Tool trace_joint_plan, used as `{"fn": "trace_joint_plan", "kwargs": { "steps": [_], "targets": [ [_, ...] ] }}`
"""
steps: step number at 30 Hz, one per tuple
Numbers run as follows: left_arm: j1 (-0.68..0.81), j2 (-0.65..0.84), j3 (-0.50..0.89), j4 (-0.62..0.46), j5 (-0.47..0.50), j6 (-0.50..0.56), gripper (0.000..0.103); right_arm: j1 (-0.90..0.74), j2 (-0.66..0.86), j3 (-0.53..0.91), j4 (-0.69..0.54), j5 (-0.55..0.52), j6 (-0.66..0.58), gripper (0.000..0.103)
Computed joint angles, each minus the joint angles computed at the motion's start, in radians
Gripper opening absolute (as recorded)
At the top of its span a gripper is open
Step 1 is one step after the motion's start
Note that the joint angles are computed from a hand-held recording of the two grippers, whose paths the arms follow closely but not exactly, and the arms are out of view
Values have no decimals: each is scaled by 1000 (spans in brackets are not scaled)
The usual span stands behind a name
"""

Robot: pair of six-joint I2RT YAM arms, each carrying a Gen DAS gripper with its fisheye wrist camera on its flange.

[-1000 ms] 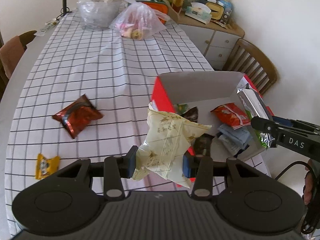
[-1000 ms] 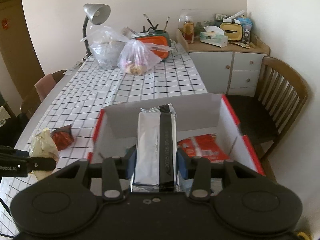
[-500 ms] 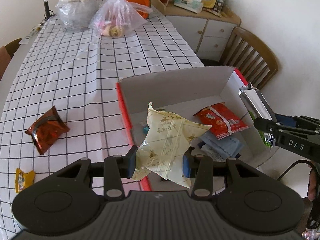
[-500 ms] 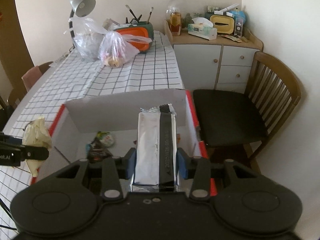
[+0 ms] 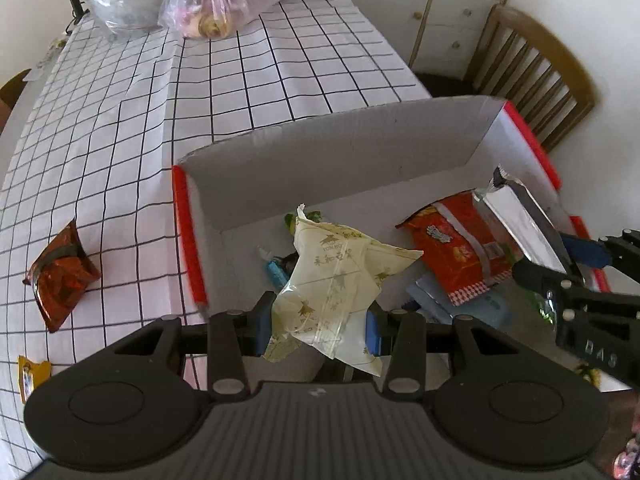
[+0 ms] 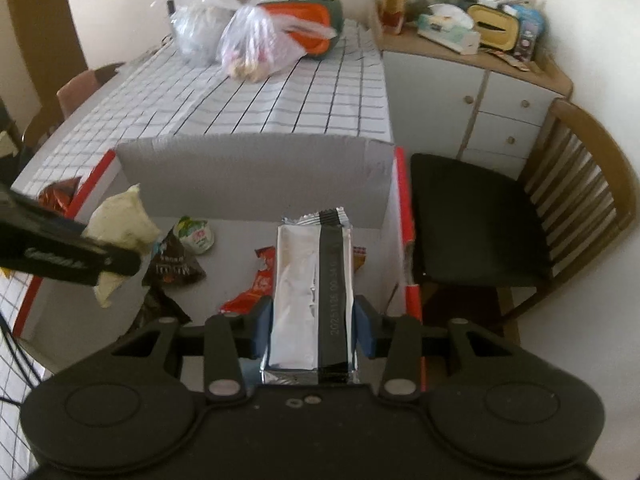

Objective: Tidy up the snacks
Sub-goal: 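Carry the cream pouch with the left gripper while the right carries the silver bar into the box, then open the left gripper to drop the cream pouch while the right releases the silver bar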

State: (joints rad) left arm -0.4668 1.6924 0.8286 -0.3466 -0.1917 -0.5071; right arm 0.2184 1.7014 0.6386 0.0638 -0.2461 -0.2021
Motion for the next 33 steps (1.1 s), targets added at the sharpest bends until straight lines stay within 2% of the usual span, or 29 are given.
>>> {"fn": "trace_joint_plan", "kwargs": {
  "steps": [8,15,22,24,29,33],
  "targets": [
    [9,150,126,-72,31,16,43,14,39,31,-26,-18,-24,41],
    [15,205,164,-98,52,20,43,19,58,42,-38,-28,-31,41],
    [9,190,140,-68,61,22,46,29,48,31,-31,-21,-21,45],
    [2,168,121,-58,60,12,52,29,38,23,-30,-24,-19,50],
    [-13,103,69,-36,51,0,54,28,-12,-11,-27,-38,-9,58],
    [-30,29,10,-5,41,-6,61,29,-64,-45,-25,-41,6,63]
  ]
}}
